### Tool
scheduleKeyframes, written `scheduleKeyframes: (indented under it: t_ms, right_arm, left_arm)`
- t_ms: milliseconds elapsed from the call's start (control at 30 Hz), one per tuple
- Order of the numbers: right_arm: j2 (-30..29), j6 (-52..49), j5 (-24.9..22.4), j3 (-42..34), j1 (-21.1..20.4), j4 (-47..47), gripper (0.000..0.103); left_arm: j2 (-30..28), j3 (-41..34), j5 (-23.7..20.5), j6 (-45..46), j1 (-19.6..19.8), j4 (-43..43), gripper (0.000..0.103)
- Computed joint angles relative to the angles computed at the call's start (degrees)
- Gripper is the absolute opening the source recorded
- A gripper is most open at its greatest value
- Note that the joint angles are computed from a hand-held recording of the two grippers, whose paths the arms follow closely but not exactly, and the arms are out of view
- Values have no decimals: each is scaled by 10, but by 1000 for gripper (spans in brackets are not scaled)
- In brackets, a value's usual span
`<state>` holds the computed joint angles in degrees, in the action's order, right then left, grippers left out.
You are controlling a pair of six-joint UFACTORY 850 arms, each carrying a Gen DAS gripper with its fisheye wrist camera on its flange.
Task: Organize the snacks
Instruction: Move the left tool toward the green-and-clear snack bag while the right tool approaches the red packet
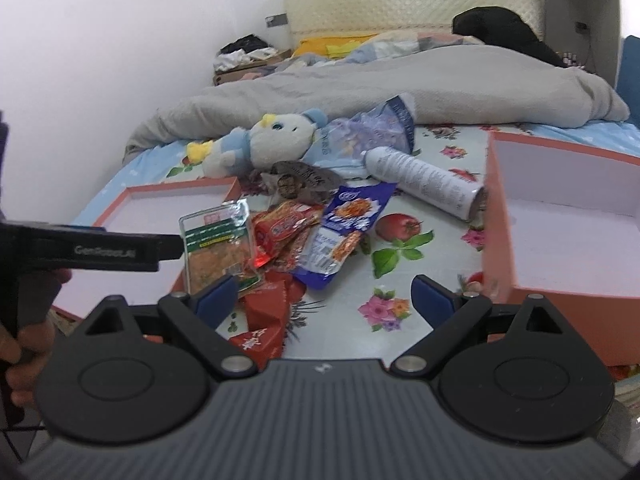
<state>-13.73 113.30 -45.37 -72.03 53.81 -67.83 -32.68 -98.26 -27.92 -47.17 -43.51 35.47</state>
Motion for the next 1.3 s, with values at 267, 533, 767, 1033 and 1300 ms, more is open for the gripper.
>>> scheduleKeyframes:
  t_ms: [267, 533, 767, 1033, 1300]
  right_arm:
    - [-38, -17, 39, -29, -16, 22, 86]
    - [-79, -38, 77, -53, -31, 40, 85]
    - [-108, -65, 76, -71, -40, 60, 86]
    - [-115, -82, 146, -63, -57, 96, 85]
    - [-171, -192, 142, -126, -64, 157, 74]
  left_arm:
    - [-27, -22, 5, 78, 22, -56, 103]
    - [-48, -36, 5, 138, 39, -101, 103]
    - [-75, -61, 6, 192, 49, -139, 103]
    - [-112, -100, 2, 279, 55, -208, 103]
    - [-156, -153, -15, 310, 70, -269, 103]
